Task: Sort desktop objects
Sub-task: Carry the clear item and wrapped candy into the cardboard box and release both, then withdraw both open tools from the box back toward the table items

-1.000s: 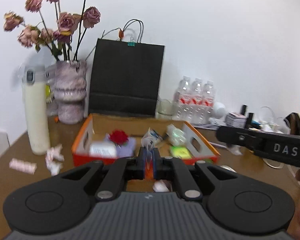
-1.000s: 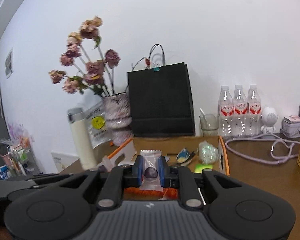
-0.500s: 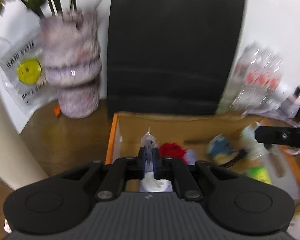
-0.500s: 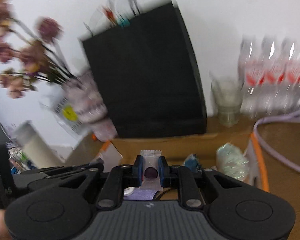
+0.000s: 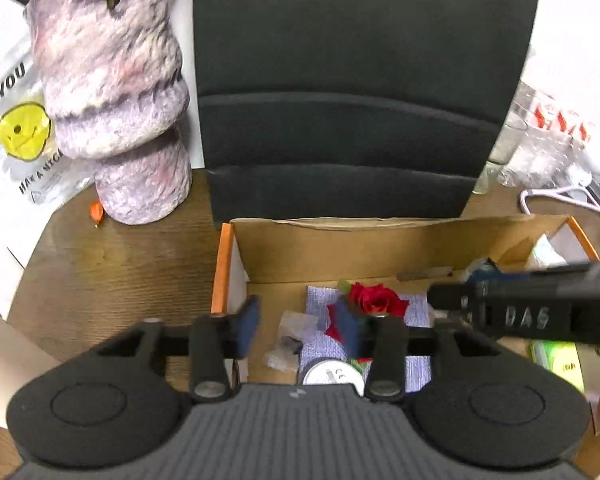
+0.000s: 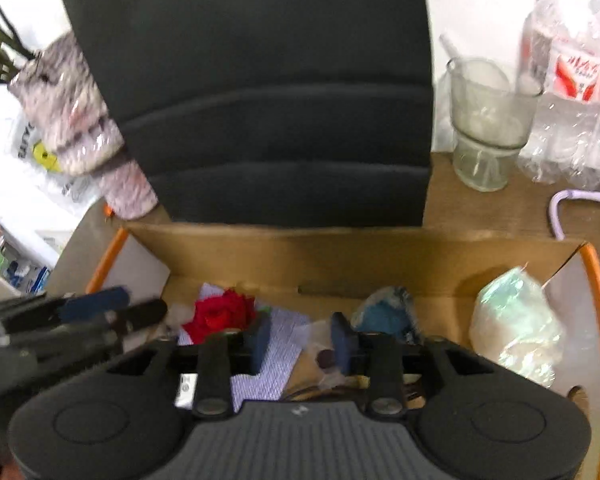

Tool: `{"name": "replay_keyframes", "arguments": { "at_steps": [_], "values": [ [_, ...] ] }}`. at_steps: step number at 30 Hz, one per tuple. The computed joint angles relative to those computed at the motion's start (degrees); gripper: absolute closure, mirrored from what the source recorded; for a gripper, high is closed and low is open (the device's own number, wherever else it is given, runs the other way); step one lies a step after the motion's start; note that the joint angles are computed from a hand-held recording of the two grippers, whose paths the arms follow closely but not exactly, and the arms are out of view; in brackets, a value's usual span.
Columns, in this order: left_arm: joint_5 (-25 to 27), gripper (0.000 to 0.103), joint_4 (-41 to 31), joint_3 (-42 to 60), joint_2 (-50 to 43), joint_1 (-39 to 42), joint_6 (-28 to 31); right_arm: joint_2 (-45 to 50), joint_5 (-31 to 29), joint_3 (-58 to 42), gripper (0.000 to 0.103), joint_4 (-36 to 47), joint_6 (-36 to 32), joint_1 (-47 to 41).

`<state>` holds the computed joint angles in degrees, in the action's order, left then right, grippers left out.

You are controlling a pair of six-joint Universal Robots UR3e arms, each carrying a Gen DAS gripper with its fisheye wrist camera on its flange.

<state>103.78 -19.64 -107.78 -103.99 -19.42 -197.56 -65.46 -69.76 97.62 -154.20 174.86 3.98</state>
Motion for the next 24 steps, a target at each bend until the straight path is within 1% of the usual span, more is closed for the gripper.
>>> {"name": "replay_keyframes", "arguments": {
  "at_steps": [2,4,5,6,7,8,9,10,11,14,16,18,20,22,24],
  "values": [
    [-0.5,0.050,-3.0,1.2,0.6,0.1,-0.6,-2.0,-0.7,0.1,0.054,1.9,-0.6,-0.2],
    [-2.0,0.032,-7.3,2.4,2.0,0.4,-2.1,-4.5,-2.2,0.9,0.047,4.2,-1.3,-0.2],
    [-3.2,0.027,-9.6,3.2,2.5,0.6,-2.5,-6.0,-3.4,1.6,0.038,5.5,-1.9,-0.4],
    [-3.9,0.021,-12.5,4.2,3.3,0.3,-3.2,-7.6,-4.3,2.1,0.027,6.9,-2.9,-0.8],
    [-3.6,0.016,-14.2,4.7,4.0,-0.3,-4.0,-9.4,-5.4,2.9,0.022,8.4,-4.3,-1.0],
    [-2.9,0.013,-15.2,4.8,5.0,-1.2,-5.1,-11.2,-6.4,4.2,0.018,8.9,-5.2,-1.4],
    [-2.6,0.004,-16.2,4.8,6.1,-2.0,-6.4,-13.4,-7.1,5.9,0.018,9.0,-6.2,-2.1],
    [-2.6,0.000,-17.9,5.0,7.3,-2.6,-7.6,-15.7,-7.9,7.3,0.018,9.9,-7.0,-2.7],
    [-2.4,0.000,-19.7,5.3,8.4,-3.3,-8.6,-18.1,-8.4,8.3,0.018,11.6,-7.8,-3.4],
    [-0.8,0.000,-26.2,7.5,10.8,-5.8,-11.6,-24.9,-9.4,11.1,0.011,16.1,-10.4,-6.0],
    [0.1,0.000,-30.9,9.1,12.4,-7.5,-14.2,-30.3,-9.1,13.7,0.010,18.8,-11.8,-8.2],
    [1.4,0.000,-32.8,8.8,14.2,-9.6,-16.6,-35.3,-7.8,15.9,0.010,21.7,-12.8,-10.6],
    [3.7,0.000,-33.7,7.8,15.8,-12.7,-18.2,-41.1,-5.3,18.6,0.010,25.0,-14.7,-13.9],
    [7.8,0.000,-31.7,5.1,17.3,-16.6,-20.3,-48.3,-2.6,23.3,0.010,26.3,-16.6,-16.8],
    [14.5,0.000,-29.4,3.3,17.1,-22.1,-22.8,-57.5,3.5,29.0,0.010,29.1,-20.6,-22.4]
  ]
}}
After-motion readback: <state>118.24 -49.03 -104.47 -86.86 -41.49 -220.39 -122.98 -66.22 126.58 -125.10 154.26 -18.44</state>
